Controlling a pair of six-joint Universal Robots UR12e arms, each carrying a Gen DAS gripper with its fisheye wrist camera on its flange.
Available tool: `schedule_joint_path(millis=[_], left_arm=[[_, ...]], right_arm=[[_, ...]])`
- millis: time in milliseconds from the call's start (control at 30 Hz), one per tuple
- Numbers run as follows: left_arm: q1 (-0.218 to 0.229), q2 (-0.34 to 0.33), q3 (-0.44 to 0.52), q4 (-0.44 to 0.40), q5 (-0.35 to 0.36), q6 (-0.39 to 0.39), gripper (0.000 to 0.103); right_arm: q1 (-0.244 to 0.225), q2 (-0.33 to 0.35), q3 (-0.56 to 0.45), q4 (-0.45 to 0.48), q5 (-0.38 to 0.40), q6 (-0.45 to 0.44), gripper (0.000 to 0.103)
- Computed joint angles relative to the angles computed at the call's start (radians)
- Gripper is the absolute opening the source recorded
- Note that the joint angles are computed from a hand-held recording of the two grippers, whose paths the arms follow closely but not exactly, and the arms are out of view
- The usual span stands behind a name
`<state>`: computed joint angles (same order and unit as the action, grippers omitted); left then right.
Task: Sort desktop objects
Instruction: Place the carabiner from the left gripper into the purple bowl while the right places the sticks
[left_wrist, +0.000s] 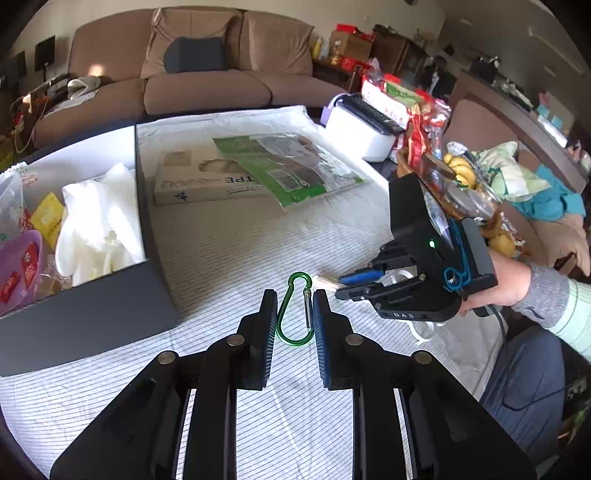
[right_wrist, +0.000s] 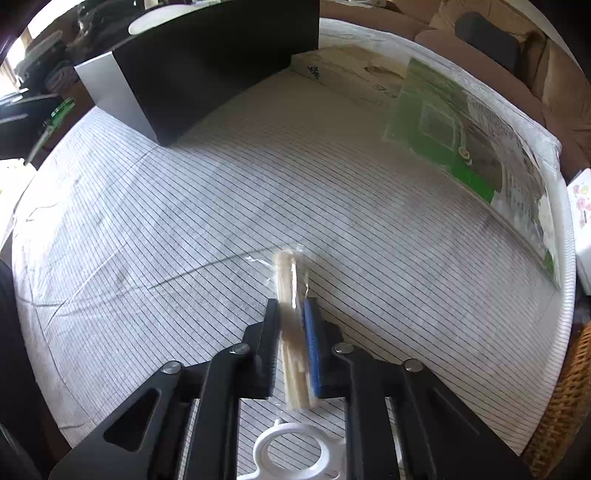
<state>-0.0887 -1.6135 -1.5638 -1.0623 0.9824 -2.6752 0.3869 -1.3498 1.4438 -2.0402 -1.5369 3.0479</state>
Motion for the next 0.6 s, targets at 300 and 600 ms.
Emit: schedule_joint_path(millis=[300,600], left_arm=[[0.080,-0.005,0.054,0.018,-0.016,-0.020,0.018],[0.201,-0.083,0.169,0.026,0.097,-0.089,0.018]], right_arm=[[-0.010,-0.005,-0.019,-0.126,0.124,0.147,0.011],[0.071,0.193,-0.392,-0.106,0.196,0.146,0.011]])
